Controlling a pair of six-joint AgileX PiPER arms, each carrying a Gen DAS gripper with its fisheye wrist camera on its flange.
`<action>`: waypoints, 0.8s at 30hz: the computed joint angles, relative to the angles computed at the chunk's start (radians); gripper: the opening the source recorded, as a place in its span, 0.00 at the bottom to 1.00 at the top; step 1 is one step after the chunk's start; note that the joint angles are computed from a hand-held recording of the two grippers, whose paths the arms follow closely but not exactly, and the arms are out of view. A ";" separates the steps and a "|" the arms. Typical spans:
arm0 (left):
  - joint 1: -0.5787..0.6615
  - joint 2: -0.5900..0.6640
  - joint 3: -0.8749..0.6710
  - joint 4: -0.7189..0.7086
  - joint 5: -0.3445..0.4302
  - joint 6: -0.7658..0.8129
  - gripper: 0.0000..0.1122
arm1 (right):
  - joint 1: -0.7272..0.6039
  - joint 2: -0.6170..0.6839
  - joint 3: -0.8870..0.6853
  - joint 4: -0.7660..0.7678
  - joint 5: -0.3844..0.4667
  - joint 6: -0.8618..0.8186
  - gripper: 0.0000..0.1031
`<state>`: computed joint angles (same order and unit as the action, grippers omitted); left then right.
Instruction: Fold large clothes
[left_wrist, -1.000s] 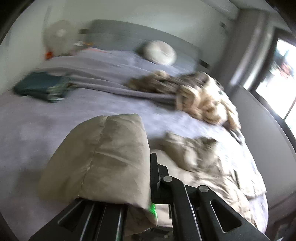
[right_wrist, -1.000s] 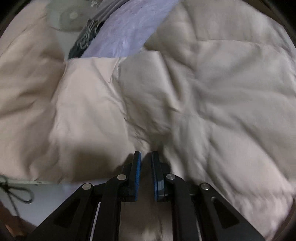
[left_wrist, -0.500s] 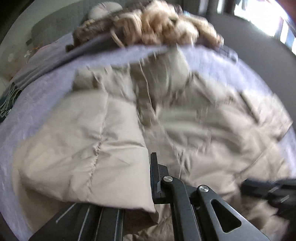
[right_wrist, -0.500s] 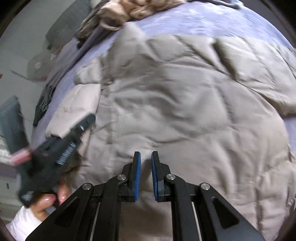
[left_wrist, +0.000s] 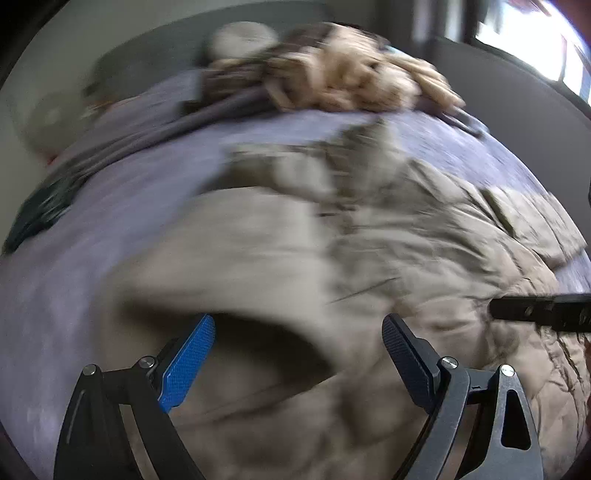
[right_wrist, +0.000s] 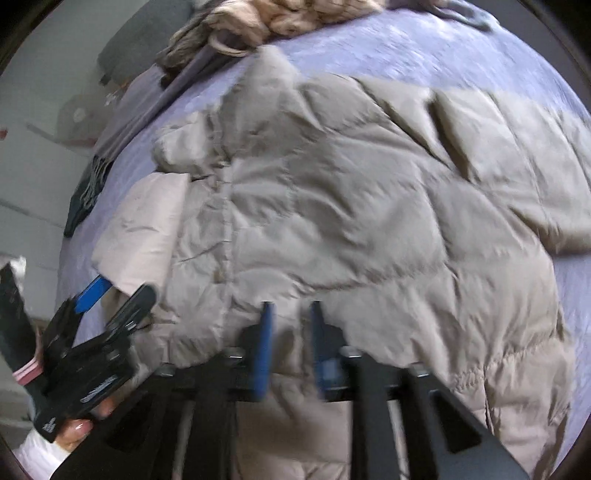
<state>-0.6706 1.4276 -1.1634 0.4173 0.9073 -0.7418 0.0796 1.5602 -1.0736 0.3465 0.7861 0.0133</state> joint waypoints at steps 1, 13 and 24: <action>0.037 -0.044 0.036 0.005 0.015 -0.002 0.83 | 0.030 0.002 -0.022 -0.027 -0.001 0.020 0.67; 0.345 -0.216 0.387 0.011 0.019 0.048 0.83 | 0.579 0.260 -0.404 -0.621 0.068 0.252 0.71; 0.472 -0.040 0.341 0.164 -0.113 -0.159 0.83 | 0.573 0.377 -0.499 -0.972 0.086 0.621 0.13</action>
